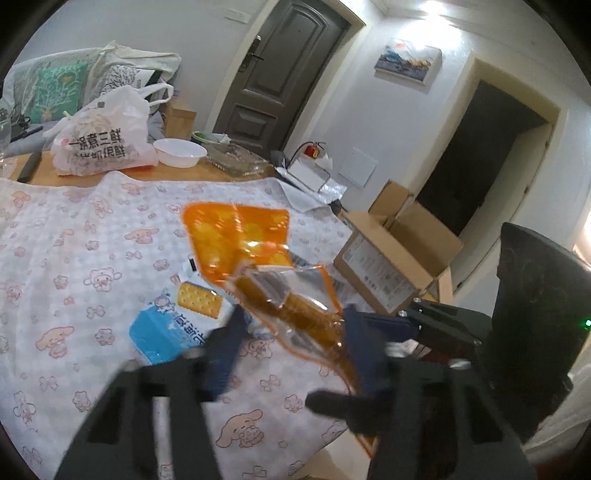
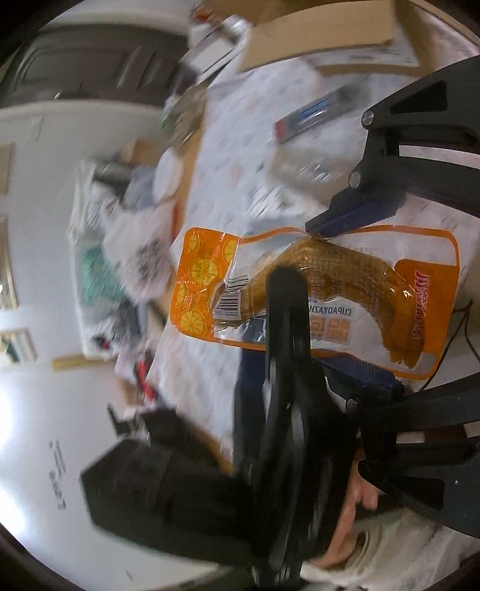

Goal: Organize snacks
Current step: 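Lift the orange packet with the right tool while the left tool pinches it too, then carry the orange packet into the box and release it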

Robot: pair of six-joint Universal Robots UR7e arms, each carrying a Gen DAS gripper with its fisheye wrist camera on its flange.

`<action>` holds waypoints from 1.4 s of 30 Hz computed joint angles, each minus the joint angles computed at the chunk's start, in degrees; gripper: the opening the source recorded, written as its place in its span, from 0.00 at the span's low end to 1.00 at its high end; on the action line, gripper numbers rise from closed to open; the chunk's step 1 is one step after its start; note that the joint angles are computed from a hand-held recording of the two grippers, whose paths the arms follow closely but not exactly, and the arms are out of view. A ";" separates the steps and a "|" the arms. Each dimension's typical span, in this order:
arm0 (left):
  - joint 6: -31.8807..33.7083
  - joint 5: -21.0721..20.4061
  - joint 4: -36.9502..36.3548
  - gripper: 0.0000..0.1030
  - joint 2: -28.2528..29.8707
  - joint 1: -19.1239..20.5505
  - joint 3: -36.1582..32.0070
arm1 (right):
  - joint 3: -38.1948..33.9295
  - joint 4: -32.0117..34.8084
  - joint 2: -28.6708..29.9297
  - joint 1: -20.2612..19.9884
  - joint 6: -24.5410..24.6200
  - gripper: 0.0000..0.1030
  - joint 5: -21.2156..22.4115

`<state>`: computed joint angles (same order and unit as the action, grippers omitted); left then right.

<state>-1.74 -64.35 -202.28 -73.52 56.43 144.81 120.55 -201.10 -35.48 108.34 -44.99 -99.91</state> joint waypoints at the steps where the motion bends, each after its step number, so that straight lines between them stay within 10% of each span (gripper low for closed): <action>1: -0.30 -0.57 -0.26 0.32 -0.73 -0.50 0.25 | 0.01 0.63 -0.41 0.25 -0.14 0.57 0.74; 17: 2.41 12.55 9.27 0.27 5.77 -16.62 -11.94 | 4.50 7.04 -18.38 -4.85 -7.12 0.58 11.60; 26: 5.45 8.92 18.28 0.27 20.33 -15.62 -29.77 | 3.24 14.95 -29.34 -15.18 -11.30 0.58 17.13; 42: 4.45 7.25 30.09 0.27 34.28 -11.98 -46.02 | -1.02 16.04 -28.78 -24.00 -13.56 0.60 16.57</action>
